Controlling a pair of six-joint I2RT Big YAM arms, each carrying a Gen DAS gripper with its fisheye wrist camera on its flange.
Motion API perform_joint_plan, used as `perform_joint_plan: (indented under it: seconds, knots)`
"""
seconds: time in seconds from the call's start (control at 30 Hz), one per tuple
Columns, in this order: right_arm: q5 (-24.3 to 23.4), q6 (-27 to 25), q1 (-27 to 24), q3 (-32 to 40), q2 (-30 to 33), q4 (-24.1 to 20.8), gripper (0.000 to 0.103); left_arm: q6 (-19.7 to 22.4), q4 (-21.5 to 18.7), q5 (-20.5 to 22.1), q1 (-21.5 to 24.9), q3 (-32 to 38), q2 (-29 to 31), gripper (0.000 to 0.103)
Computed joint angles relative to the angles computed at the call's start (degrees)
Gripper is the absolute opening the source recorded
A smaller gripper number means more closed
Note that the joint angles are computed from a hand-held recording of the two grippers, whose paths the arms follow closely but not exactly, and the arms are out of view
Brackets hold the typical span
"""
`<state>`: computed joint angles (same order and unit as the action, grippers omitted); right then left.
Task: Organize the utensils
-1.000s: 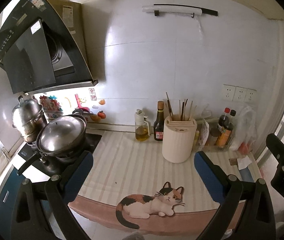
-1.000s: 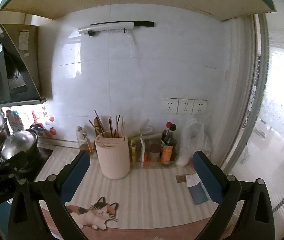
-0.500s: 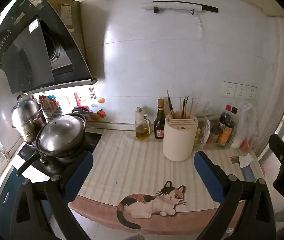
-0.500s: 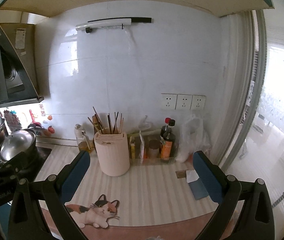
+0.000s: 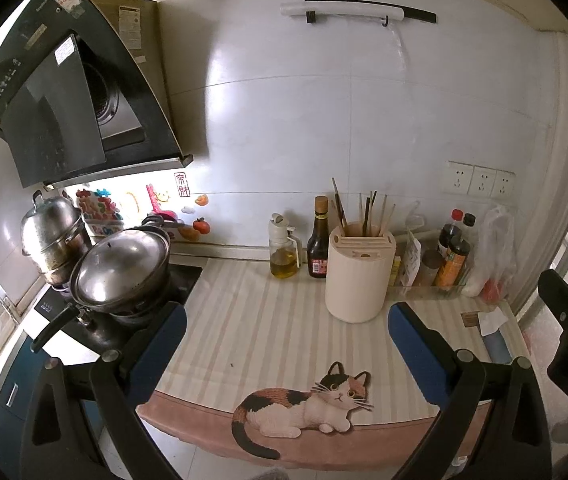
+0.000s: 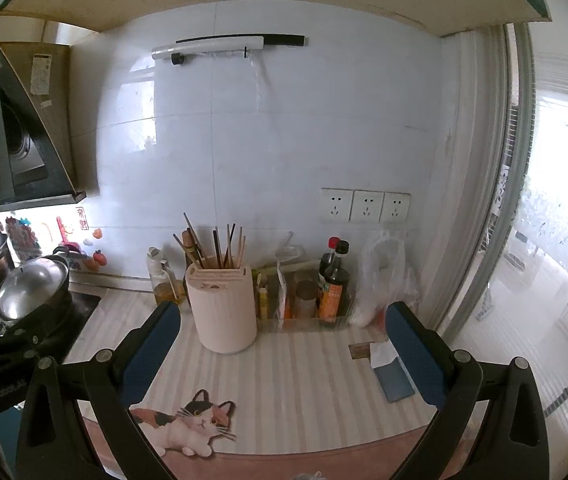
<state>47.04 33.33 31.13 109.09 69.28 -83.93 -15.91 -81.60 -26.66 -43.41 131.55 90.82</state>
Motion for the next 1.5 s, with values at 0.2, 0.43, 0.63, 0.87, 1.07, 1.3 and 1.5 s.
perform_joint_plan:
  seconds: [0.2,0.43,0.63,0.87,1.07,1.3,1.5]
  knots:
    - [-0.31,-0.38,-0.42,-0.35,-0.26,0.36,0.103,-0.11,0.52,0.5,-0.08,-0.37,0.04,0.103]
    - [-0.44,-0.88,-0.72,-0.37,-0.19,0.65,0.103,-0.03,0.83,0.61,-0.34,-0.08,0.17,0.103]
    - [-0.88,-0.62,-0.92,0.11,0.06,0.35,0.103,-0.04,0.69,0.56,-0.35,0.26,0.41,0.103]
    - [-1.18,-0.83,-1.04,0.18,0.1,0.31,0.103,0.13,0.7,0.69,-0.37,0.41,0.47,0.103]
    - [-1.06,-0.83,-0.74,0.88,0.5,-0.61,0.103,-0.07,0.55,0.56,-0.56,0.48,0.53,0.103]
    - [-0.78,-0.69,-0.42,1.2,0.67,-0.89,0.103,0.01,0.74,0.71,-0.54,0.13,0.29,0.103]
    - [-0.64,-0.64,-0.39,1.39,0.75,-0.97,0.103,0.04,0.92,0.53,-0.71,-0.09,0.11,0.103]
